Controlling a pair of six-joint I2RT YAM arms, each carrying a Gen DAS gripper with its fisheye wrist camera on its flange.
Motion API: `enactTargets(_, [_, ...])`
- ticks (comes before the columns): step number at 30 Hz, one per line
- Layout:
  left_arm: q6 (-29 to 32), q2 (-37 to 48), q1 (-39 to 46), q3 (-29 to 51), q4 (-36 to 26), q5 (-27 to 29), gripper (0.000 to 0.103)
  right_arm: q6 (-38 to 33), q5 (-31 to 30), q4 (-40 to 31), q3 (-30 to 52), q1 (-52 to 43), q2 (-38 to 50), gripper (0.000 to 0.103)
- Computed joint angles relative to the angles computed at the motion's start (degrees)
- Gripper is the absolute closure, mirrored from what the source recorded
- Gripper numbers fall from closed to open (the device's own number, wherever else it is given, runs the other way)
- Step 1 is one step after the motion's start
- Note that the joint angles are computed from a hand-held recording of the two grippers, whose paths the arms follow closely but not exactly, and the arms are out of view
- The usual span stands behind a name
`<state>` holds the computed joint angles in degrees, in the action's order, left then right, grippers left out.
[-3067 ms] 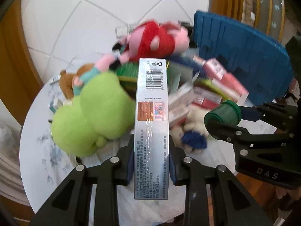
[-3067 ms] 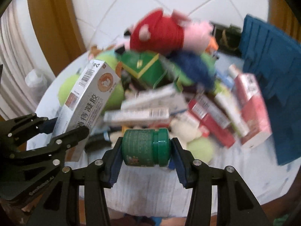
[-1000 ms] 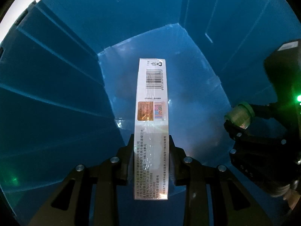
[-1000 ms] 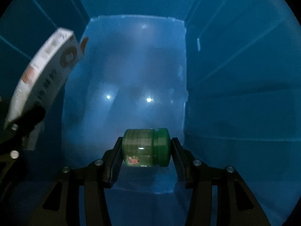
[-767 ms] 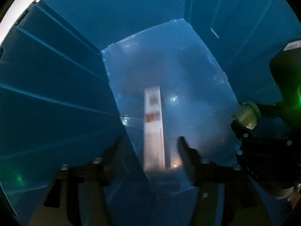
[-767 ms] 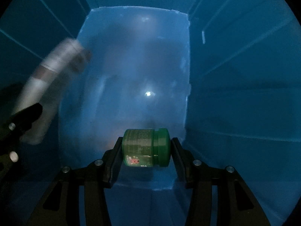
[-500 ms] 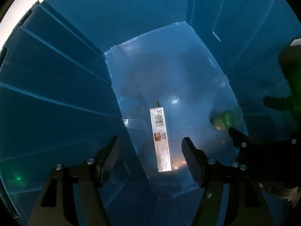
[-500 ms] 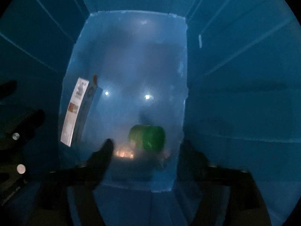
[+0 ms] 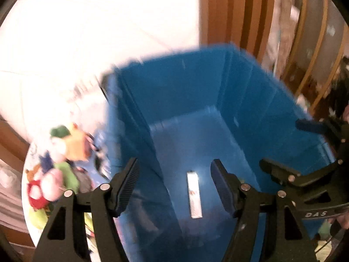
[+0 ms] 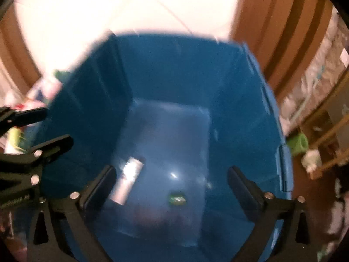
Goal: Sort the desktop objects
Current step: 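Open both tools to drop the box and jar into the bin, then move both tools back to the pile on the table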
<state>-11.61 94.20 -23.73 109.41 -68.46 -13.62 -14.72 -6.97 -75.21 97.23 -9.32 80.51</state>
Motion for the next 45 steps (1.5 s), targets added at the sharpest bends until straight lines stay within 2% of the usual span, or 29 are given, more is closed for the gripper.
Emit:
enactTargets(2, [1.44, -7.17, 1.48, -5.13, 2.96, -1.31, 0.026, 1.86, -1.84, -0.89, 1.99, 2.40, -2.69, 0.000])
enactTargets(5, [5.15, -19.54, 5.71, -15.19, 8.01, -3.01, 0.026, 6.96, -1.07, -0.14, 2.48, 10.11, -7.23, 0.000])
enactTargets(6, [6.90, -23.12, 8.70, -18.14, 9.02, -1.38, 0.026, 8.50, -0.54, 0.46, 1.89, 12.79, -8.38, 0.000])
enactTargets(9, [12.10, -31.86, 20.90, -25.89, 11.01, 6.41, 0.026, 14.84, 2.46, 2.91, -0.05, 23.48, -11.29, 0.000])
enactTargets(12, [20.27, -38.92, 38.30, -34.28, 13.99, 15.57, 0.026, 22.42, 7.45, 6.82, -1.62, 35.41, -11.58, 0.000])
enactTargets(17, [34.60, -42.56, 66.69, -45.30, 20.02, 30.97, 0.026, 32.18, 16.22, 13.77, -5.04, 51.96, -10.54, 0.000])
enactTargets(19, [39.30, -39.88, 75.81, -48.01, 22.49, 36.33, 0.026, 35.27, 20.36, 17.07, -5.90, 57.69, -8.51, 0.000])
enactTargets(22, [44.93, -34.03, 85.22, -50.74, 26.26, 40.27, 0.026, 39.53, 26.18, 21.65, -6.53, 64.74, -4.01, 0.000])
enactTargets(28, [55.59, -17.80, 96.86, -50.64, 30.28, 42.91, 0.026, 46.00, 27.29, 27.63, -6.71, 69.03, 6.89, 0.000])
enactTargets(32, [58.83, -6.98, 100.29, -49.07, 35.11, 41.45, 0.026, 49.53, 26.67, 29.92, -7.02, 67.97, 14.88, 0.000])
enactTargets(36, [61.37, 2.95, 101.70, -45.13, 35.80, 39.14, 0.026, 52.42, 24.66, 30.48, -6.79, 66.68, 21.60, 0.000])
enactTargets(41, [63.36, 9.00, 101.70, -42.03, 34.88, 38.41, 0.026, 55.12, 21.74, 30.68, -5.96, 65.74, 28.02, 0.000])
enactTargets(45, [66.91, 11.76, 101.73, -42.87, 35.79, 38.79, 0.026, 57.09, 20.34, 31.81, -5.89, 66.57, 29.99, 0.000])
